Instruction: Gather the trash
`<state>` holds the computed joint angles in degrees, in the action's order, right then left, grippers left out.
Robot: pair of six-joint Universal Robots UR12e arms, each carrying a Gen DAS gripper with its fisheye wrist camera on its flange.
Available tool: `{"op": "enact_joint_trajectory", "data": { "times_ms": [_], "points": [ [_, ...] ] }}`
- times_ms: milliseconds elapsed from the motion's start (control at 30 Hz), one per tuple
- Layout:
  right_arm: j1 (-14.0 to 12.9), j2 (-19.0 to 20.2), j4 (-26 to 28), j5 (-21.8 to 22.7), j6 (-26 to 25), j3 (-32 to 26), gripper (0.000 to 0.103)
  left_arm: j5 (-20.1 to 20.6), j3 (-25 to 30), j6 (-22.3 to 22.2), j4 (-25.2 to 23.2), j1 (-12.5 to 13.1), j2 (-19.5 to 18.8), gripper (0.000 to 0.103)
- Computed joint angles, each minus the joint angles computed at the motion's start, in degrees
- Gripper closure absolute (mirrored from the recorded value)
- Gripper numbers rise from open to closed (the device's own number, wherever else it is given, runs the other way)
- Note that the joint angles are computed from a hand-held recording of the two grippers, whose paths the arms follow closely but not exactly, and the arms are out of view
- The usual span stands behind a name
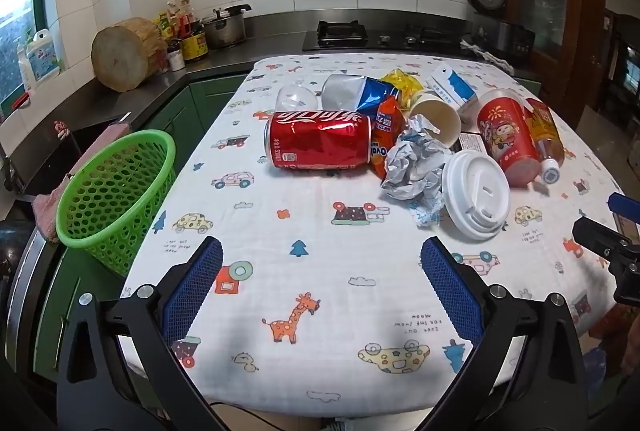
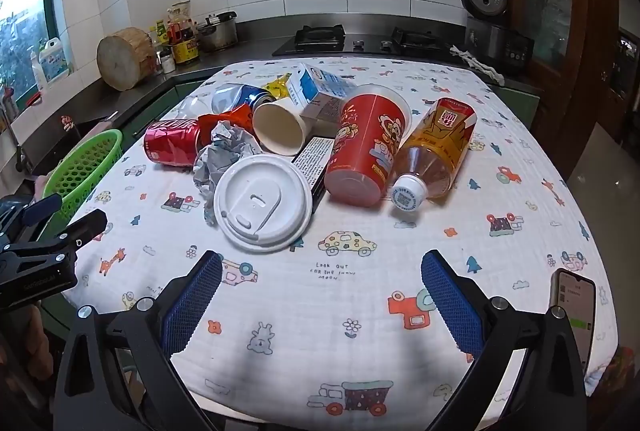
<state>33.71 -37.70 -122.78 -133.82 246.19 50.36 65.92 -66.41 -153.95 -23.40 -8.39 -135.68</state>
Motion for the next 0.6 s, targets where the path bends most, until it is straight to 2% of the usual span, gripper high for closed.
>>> {"op": "enact_joint_trajectory", "data": {
  "times_ms": [600],
  "points": [
    [0.2, -0.2, -0.6, -0.7, -0.2, 0.1, 0.006, -0.8, -0.7, -0.4, 1.2, 0.2, 0.6, 0.005]
  ]
}}
